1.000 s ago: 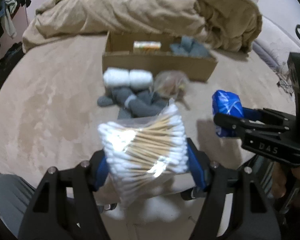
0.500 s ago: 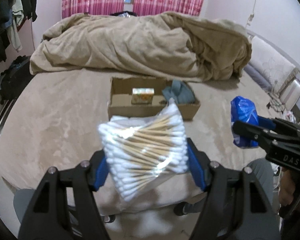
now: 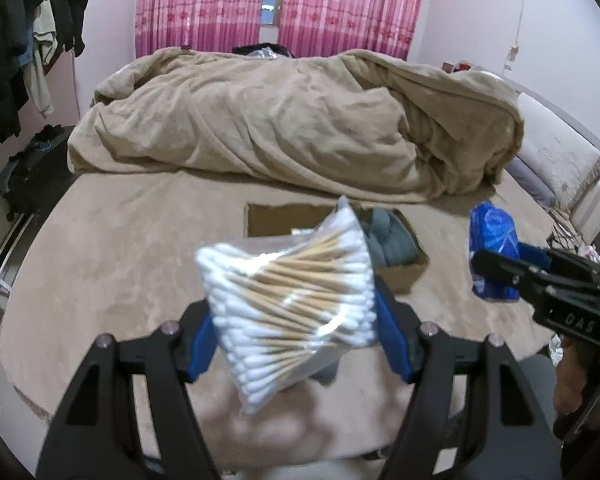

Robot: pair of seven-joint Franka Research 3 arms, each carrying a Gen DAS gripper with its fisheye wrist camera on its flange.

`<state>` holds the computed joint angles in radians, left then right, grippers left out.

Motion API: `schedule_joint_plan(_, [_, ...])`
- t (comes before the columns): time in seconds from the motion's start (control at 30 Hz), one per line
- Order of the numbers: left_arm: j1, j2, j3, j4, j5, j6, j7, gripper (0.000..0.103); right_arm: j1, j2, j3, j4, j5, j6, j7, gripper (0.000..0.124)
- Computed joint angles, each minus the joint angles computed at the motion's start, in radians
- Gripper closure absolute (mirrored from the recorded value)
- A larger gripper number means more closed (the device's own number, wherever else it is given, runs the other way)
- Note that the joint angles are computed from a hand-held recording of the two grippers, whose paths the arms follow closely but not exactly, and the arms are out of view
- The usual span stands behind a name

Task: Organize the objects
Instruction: 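Place the swab bag in the box with the left gripper while the right places the blue pack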

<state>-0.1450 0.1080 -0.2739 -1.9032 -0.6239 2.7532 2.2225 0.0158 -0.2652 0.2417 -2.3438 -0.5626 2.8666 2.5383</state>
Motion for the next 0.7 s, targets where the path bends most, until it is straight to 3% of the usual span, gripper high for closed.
schedule_joint_plan(0.17, [0.0,0.115,-0.015,0.11,0.078,0.019,-0.051,0.034,-0.008,0.104,-0.03,0.075,-0.045,0.018,0.01,0.071])
schedule_joint_plan(0.37, [0.032,0.27,-0.067,0.255,0.172,0.011,-0.135,0.034,0.055,0.264,-0.132,0.176,0.005,0.061,-0.067,0.071])
schedule_joint_plan(0.47, [0.042,0.357,-0.092,0.345,0.218,-0.024,-0.161,0.034,0.084,0.333,-0.17,0.219,0.047,0.076,-0.114,0.071])
schedule_joint_plan(0.7, [-0.003,0.537,-0.077,0.559,0.399,-0.157,-0.269,0.034,0.124,0.468,-0.215,0.298,0.19,0.113,-0.269,0.071])
